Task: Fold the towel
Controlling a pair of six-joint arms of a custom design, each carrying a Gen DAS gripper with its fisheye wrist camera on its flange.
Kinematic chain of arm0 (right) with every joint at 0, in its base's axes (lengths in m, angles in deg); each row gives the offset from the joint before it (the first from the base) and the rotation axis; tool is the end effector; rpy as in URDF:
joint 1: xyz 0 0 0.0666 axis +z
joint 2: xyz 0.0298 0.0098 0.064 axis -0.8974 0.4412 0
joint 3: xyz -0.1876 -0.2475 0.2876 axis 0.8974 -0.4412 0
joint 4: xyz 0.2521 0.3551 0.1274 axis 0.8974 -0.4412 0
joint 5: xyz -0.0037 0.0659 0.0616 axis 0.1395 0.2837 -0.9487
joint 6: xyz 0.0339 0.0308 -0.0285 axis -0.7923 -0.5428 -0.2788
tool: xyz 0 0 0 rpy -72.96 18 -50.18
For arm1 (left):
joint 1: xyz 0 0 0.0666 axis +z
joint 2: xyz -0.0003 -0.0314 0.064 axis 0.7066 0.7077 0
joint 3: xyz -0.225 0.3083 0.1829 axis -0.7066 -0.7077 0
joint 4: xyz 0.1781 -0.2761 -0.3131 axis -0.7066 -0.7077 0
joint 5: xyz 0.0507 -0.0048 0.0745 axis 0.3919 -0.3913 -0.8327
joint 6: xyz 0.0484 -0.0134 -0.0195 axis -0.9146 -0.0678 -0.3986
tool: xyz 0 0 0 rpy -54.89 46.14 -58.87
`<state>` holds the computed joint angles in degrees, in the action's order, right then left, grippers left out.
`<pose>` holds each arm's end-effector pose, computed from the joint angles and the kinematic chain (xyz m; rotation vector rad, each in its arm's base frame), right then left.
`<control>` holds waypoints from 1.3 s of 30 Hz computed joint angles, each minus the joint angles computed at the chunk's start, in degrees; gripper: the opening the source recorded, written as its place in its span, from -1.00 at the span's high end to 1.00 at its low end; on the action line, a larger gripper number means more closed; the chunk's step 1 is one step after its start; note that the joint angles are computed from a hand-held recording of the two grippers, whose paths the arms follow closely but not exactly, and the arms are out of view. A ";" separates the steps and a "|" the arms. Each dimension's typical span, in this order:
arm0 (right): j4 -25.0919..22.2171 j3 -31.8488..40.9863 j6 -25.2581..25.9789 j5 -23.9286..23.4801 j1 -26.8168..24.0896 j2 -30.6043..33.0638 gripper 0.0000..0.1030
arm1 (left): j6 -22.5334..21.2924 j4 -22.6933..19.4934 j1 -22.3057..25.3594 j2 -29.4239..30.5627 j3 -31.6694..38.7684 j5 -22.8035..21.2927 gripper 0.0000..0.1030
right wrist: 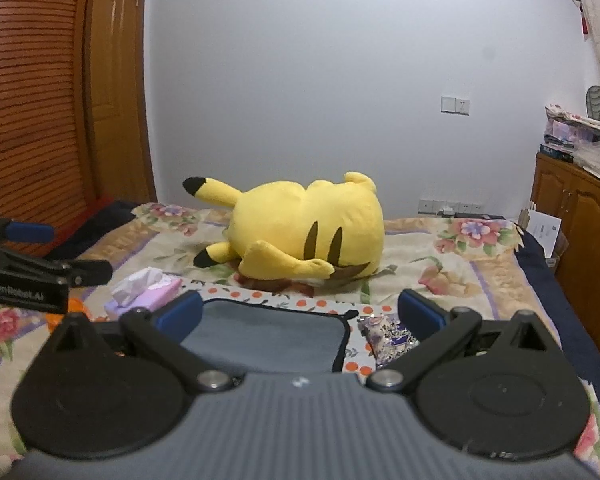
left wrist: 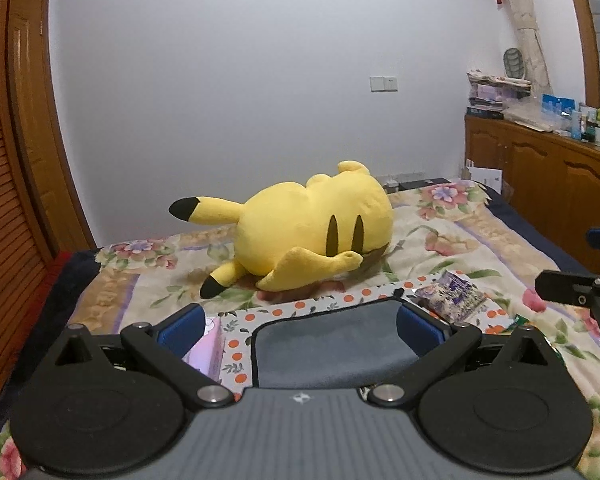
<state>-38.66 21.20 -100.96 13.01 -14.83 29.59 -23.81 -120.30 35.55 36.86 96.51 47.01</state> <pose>0.3009 0.3096 0.5460 -0.0521 1.9397 0.0601 0.3547 -0.0610 0.5721 0.3842 2.0055 -0.0430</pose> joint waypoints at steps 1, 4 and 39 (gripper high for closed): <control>-0.09 0.04 -0.03 0.24 0.27 -0.11 -1.00 | -0.23 -0.43 0.16 -0.23 0.03 -0.01 -1.00; -0.50 0.17 -0.83 0.94 1.17 -0.31 -1.00 | -0.64 -1.09 -0.16 -1.35 -0.29 -1.49 -1.00; -5.28 -4.98 -13.26 8.58 13.13 -1.49 -1.00 | -2.72 -7.59 6.18 -15.10 -13.37 4.36 -1.00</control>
